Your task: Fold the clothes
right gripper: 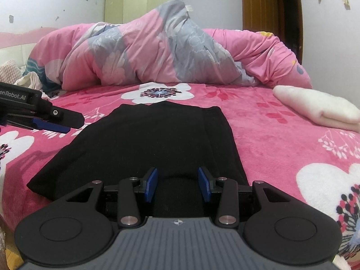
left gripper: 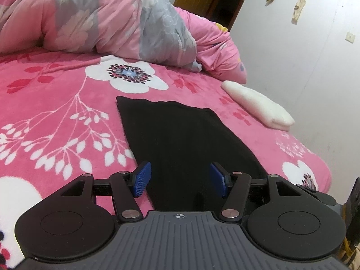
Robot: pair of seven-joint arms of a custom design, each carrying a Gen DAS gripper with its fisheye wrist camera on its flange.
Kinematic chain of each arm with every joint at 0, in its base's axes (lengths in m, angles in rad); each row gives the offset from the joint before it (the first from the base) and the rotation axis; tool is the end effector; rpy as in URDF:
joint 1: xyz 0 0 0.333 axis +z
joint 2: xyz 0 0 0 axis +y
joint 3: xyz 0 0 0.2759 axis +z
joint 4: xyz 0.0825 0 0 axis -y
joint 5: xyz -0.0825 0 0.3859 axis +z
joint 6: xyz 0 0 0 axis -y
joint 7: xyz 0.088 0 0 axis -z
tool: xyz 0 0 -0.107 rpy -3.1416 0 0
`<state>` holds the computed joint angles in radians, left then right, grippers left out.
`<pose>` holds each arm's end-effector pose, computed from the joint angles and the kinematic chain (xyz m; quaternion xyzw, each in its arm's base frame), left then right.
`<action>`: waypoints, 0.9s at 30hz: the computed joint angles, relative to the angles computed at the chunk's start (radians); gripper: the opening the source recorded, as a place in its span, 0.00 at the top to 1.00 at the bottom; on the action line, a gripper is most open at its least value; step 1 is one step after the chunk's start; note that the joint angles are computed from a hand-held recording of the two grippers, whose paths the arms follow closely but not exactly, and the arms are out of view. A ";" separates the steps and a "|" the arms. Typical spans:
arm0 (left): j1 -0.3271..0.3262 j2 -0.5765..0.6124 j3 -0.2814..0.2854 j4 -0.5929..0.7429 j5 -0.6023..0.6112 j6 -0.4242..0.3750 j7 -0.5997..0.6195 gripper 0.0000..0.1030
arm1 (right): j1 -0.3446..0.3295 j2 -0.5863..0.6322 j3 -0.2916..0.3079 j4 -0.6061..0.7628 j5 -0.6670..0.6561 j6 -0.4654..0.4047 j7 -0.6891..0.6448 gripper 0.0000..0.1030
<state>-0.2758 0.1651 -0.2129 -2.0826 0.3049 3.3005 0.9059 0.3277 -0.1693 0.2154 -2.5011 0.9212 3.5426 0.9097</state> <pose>0.5286 -0.3104 0.4372 -0.5706 0.6498 -0.4812 0.1435 0.4510 0.1602 0.4237 -0.6482 0.5547 -0.3359 0.3992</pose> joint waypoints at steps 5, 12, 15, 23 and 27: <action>0.045 0.014 -0.048 0.014 0.003 -0.009 0.003 0.44 | 0.006 -0.003 -0.009 -0.006 -0.023 0.004 0.016 0.59; 0.100 0.020 -0.111 0.016 -0.001 -0.016 0.009 0.44 | -0.013 -0.008 0.014 -0.003 0.004 -0.005 -0.014 0.59; 0.119 0.018 -0.131 0.013 -0.001 -0.018 0.020 0.43 | -0.007 -0.004 0.019 0.002 0.029 0.007 -0.024 0.59; -0.038 0.013 0.043 0.031 -0.004 -0.014 -0.007 0.34 | 0.002 -0.042 -0.001 -0.006 0.031 -0.007 -0.019 0.58; 0.014 0.008 -0.003 0.042 -0.020 -0.037 -0.016 0.34 | -0.009 -0.063 -0.017 -0.006 -0.028 -0.023 0.030 0.58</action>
